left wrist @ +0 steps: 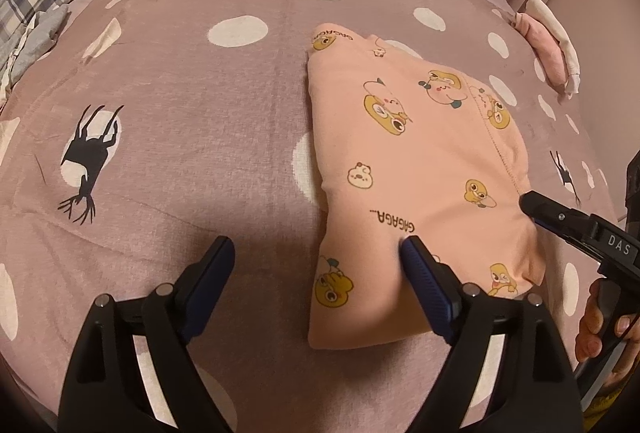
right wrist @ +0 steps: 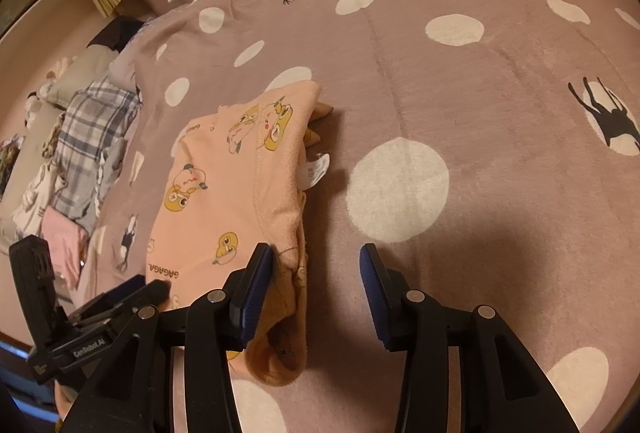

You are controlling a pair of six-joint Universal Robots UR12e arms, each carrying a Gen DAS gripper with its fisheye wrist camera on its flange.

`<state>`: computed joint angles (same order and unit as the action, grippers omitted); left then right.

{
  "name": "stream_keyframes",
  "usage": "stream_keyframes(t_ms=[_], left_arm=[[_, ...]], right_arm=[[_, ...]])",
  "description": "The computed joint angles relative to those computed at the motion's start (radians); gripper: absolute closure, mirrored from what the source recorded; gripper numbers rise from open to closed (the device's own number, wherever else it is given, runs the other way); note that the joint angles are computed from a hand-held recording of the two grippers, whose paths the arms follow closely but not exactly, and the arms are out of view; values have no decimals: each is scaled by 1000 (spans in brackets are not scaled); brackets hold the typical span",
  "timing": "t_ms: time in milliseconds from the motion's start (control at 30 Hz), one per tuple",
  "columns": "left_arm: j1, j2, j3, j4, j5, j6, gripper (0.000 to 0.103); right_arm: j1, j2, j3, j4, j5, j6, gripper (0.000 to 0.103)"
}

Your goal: Fold small clothes

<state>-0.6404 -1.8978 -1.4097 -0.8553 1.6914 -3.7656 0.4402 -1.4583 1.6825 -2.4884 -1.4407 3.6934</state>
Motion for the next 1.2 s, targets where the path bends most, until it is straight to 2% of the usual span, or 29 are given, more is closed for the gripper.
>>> stream_keyframes(t_ms=[333,533,800,867,1000,1100,1167,1200], left_arm=[[-11,5,5,-25,38,-14,12],[-16,14,-1,-22,51,-22,11],[-31,26,-1,-23,85,-34,2],[-37,28,0,-23,98,-33,1],[-48,38,2,-22,122,-44,1],[-57,47,1,-19,147,-66,0],[-66,48,21,-64,184,-83,0],[-72,48,32,-89,202,-84,0]], right_arm=[[7,-9,3,12,-29,4,58],[18,-22,5,35,-81,3,58],[44,-39,7,43,-152,-34,56],[56,-42,5,39,-179,-53,48],[78,-47,1,25,-222,-92,41],[95,-50,-5,17,-240,-136,30],[109,-53,-7,-1,-255,-173,15],[114,-54,-7,-7,-263,-184,11]])
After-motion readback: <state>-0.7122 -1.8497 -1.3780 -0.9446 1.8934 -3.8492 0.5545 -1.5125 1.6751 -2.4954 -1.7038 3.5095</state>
